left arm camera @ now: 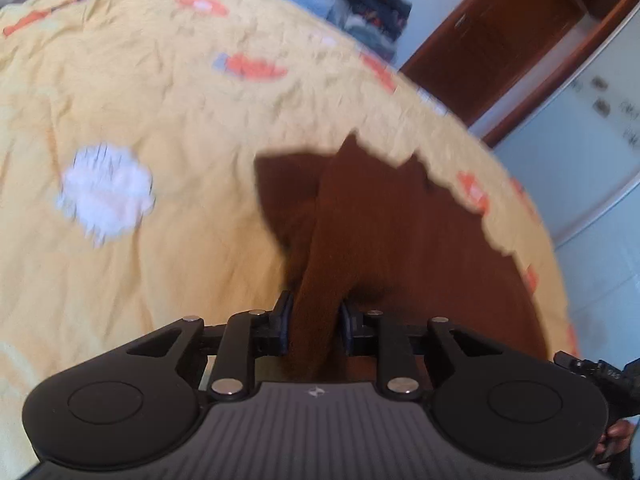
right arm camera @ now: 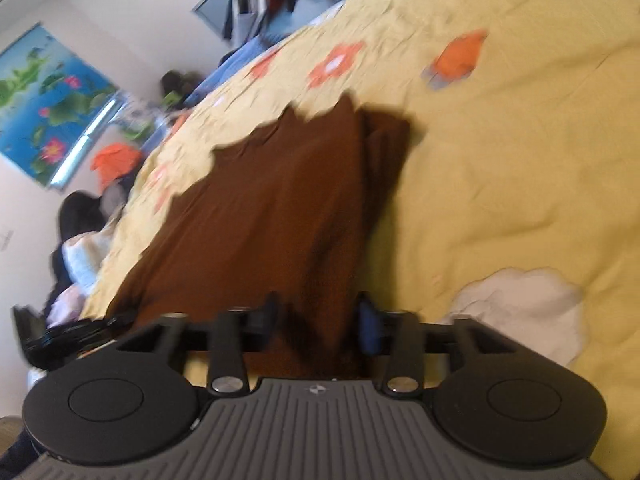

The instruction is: Fold small clothes

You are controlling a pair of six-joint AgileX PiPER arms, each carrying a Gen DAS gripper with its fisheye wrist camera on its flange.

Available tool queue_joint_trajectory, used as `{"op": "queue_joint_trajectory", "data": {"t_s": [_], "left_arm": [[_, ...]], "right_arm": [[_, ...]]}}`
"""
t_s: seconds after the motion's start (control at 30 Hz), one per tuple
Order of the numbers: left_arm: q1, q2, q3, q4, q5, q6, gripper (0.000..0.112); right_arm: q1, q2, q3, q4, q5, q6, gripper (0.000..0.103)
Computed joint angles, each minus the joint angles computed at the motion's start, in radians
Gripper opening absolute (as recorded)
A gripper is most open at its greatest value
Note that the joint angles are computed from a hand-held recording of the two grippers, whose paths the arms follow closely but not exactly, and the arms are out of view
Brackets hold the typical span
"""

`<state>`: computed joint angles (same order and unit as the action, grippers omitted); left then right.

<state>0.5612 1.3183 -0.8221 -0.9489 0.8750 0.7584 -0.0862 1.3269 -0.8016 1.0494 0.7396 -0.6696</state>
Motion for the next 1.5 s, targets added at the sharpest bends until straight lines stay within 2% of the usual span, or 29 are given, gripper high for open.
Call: {"op": "queue_joint_trajectory", "data": {"t_s": [0.03,0.07,0.13,0.2,0.23,0.33,0.37,0.4,0.43,0.47,0.5,0.53,0.6,0.7,0.77,0.8,0.87,0.97,1.0,1.03,1.07,1.17,1.23,1.27,1.33,1.37,1.43,1.47,1.5], "left_arm": [[-0.032,-0.009,-0.037,0.011,-0.039,-0.015,0.027],[-0.093,-0.017,-0.070,0.062,-0.117,-0.063,0.032],[-0.251,0.023,-0.149,0.253,-0.317,-0.226,0.073],[-0.374,0.114,-0.225,0.453,-0.464,-0.368,0.076],[-0.420,0.166,-0.270,0.553,-0.500,-0.439,0.076],[-0.524,0.340,-0.426,0.853,-0.497,-0.669,0.075],[-0.547,0.399,-0.486,0.926,-0.454,-0.733,0.074],[-0.566,0.449,-0.538,0.959,-0.413,-0.762,0.066],[-0.580,0.485,-0.564,0.952,-0.395,-0.757,0.044],[-0.580,0.510,-0.582,0.914,-0.379,-0.720,0.031],[-0.583,0.529,-0.596,0.904,-0.369,-0.716,0.017],[-0.585,0.541,-0.599,0.903,-0.383,-0.724,0.007],[-0.574,0.533,-0.586,0.865,-0.420,-0.711,0.004],[-0.539,0.484,-0.567,0.743,-0.472,-0.626,0.004],[-0.528,0.472,-0.575,0.690,-0.496,-0.573,0.004],[-0.531,0.477,-0.590,0.710,-0.498,-0.584,0.004],[-0.556,0.512,-0.632,0.858,-0.493,-0.709,0.004],[-0.589,0.612,-0.704,1.088,-0.453,-0.910,0.004],[-0.598,0.650,-0.739,1.141,-0.407,-0.959,0.004],[-0.605,0.670,-0.740,1.183,-0.400,-1.000,0.004],[-0.616,0.651,-0.703,1.263,-0.433,-1.076,0.006],[-0.646,0.530,-0.553,1.508,-0.530,-1.299,0.007],[-0.651,0.419,-0.438,1.553,-0.622,-1.346,0.013],[-0.656,0.385,-0.399,1.515,-0.664,-1.310,0.017],[-0.689,0.381,-0.396,1.370,-0.664,-1.157,0.046],[-0.707,0.399,-0.411,1.342,-0.647,-1.111,0.053],[-0.749,0.486,-0.474,1.406,-0.577,-1.139,0.055],[-0.758,0.534,-0.480,1.496,-0.574,-1.213,0.054],[-0.755,0.542,-0.459,1.596,-0.610,-1.313,0.061]], "right_arm": [[-0.011,0.011,-0.027,0.040,-0.011,-0.021,0.062],[-0.017,0.038,-0.069,0.079,-0.012,-0.044,0.062],[0.019,0.121,-0.189,0.068,-0.054,-0.042,0.062],[0.102,0.231,-0.342,-0.098,-0.135,0.078,0.062],[0.144,0.291,-0.415,-0.198,-0.167,0.146,0.062],[0.227,0.466,-0.605,-0.498,-0.195,0.354,0.062],[0.242,0.511,-0.655,-0.558,-0.178,0.410,0.060],[0.248,0.546,-0.693,-0.578,-0.153,0.432,0.057],[0.251,0.566,-0.706,-0.558,-0.139,0.414,0.039],[0.250,0.582,-0.718,-0.527,-0.122,0.378,0.018],[0.257,0.581,-0.710,-0.522,-0.123,0.361,0.011],[0.266,0.572,-0.692,-0.520,-0.141,0.342,0.011],[0.260,0.563,-0.676,-0.483,-0.163,0.308,0.010],[0.193,0.507,-0.626,-0.237,-0.176,0.135,0.010],[0.156,0.483,-0.622,-0.143,-0.178,0.079,0.010],[0.146,0.487,-0.630,-0.131,-0.186,0.076,0.010],[0.143,0.524,-0.657,-0.168,-0.212,0.125,0.010],[0.175,0.610,-0.714,-0.339,-0.223,0.274,0.010],[0.198,0.635,-0.721,-0.407,-0.238,0.324,0.010],[0.217,0.650,-0.709,-0.447,-0.275,0.347,0.010],[0.234,0.640,-0.673,-0.446,-0.329,0.346,0.011],[0.236,0.596,-0.634,-0.425,-0.340,0.369,0.021],[0.236,0.508,-0.550,-0.371,-0.401,0.345,0.036],[0.236,0.466,-0.510,-0.287,-0.422,0.281,0.036],[0.246,0.431,-0.492,-0.132,-0.363,0.140,0.042],[0.263,0.440,-0.503,-0.114,-0.331,0.113,0.056],[0.312,0.481,-0.542,-0.199,-0.296,0.157,0.073],[0.330,0.518,-0.570,-0.277,-0.276,0.205,0.073],[0.342,0.548,-0.568,-0.315,-0.292,0.213,0.072]]}}
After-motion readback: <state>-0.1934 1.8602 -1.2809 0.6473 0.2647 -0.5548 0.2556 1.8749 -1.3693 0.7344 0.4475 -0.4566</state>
